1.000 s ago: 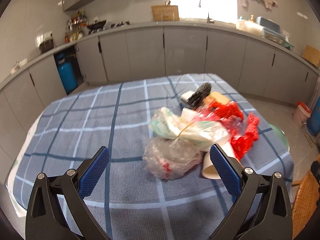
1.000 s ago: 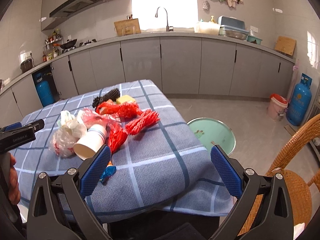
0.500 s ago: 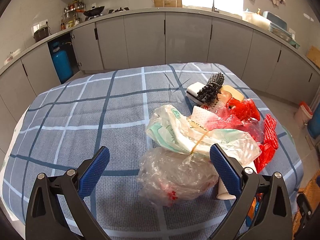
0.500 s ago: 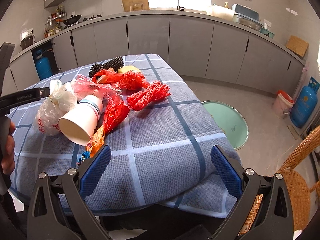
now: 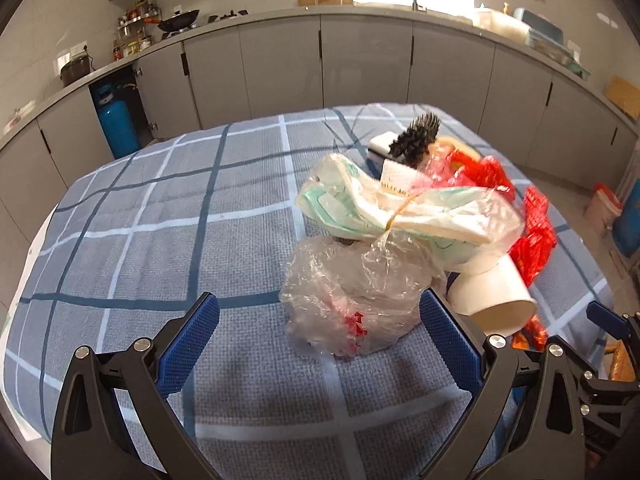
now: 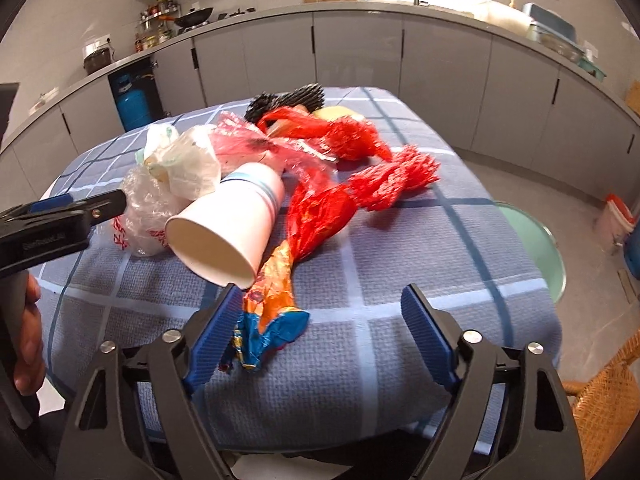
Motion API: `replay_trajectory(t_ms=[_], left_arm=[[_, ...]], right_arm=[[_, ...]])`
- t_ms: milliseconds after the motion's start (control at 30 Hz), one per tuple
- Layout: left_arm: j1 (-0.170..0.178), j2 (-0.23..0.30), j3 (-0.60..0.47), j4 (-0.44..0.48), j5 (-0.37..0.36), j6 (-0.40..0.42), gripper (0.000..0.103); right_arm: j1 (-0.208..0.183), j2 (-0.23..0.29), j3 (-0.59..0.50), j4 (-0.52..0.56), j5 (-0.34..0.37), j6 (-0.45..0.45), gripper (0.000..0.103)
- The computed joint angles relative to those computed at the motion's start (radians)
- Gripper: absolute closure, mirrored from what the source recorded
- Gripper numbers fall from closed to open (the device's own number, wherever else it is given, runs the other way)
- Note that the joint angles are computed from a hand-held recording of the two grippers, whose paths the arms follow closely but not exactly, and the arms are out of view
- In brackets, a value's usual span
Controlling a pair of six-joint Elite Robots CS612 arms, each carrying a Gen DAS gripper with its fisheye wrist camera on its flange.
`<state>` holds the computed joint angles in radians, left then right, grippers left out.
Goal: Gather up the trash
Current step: 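Grasp the orange-blue snack wrapper with the right gripper while the left gripper grasps the clear plastic bag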
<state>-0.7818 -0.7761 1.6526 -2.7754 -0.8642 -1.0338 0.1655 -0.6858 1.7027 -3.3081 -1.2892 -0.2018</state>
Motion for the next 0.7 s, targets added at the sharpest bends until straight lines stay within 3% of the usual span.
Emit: replay_trajectory(t_ms=[67,133,200,233,300,367,467,567,700], left_arm=[[0.008,0.007,-0.002,-0.021,-0.033,-0.002,0.007],[0.011,0.008,0.003,-0.041,-0.053,0.002,0.022],[0.013,0.007,0.012,-0.089,-0.081,0.028,0.048],[0.011,0.007,0.017,-0.112,-0.092,0.043,0.055],[0.004,0.008,0.015,-0.122,-0.086,0.075,0.085],[-0.005,0.006,0.021,-0.144,-0.095,0.107,0.091],[-0.024,0.001,0.029,-0.161,-0.05,0.153,0.097],[-0.046,-0.011,0.043,-0.172,0.019,0.179,0.099],[-0.058,-0.03,0.062,-0.201,0.053,0.188,0.099]], right_arm=[[-0.005,0.004,-0.007,0.044,0.05,-0.008,0.044],[-0.01,0.006,-0.006,0.047,0.091,-0.014,0.054],[-0.011,0.001,-0.006,0.069,0.126,-0.043,0.075],[-0.01,-0.001,-0.003,0.069,0.129,-0.052,0.079],[-0.009,-0.006,0.004,0.068,0.129,-0.066,0.086],[-0.013,-0.011,0.011,0.072,0.145,-0.066,0.09],[-0.019,-0.021,0.028,0.057,0.159,-0.065,0.091],[-0.022,-0.031,0.047,0.016,0.165,-0.067,0.092],[-0.022,-0.04,0.067,-0.058,0.159,-0.069,0.092]])
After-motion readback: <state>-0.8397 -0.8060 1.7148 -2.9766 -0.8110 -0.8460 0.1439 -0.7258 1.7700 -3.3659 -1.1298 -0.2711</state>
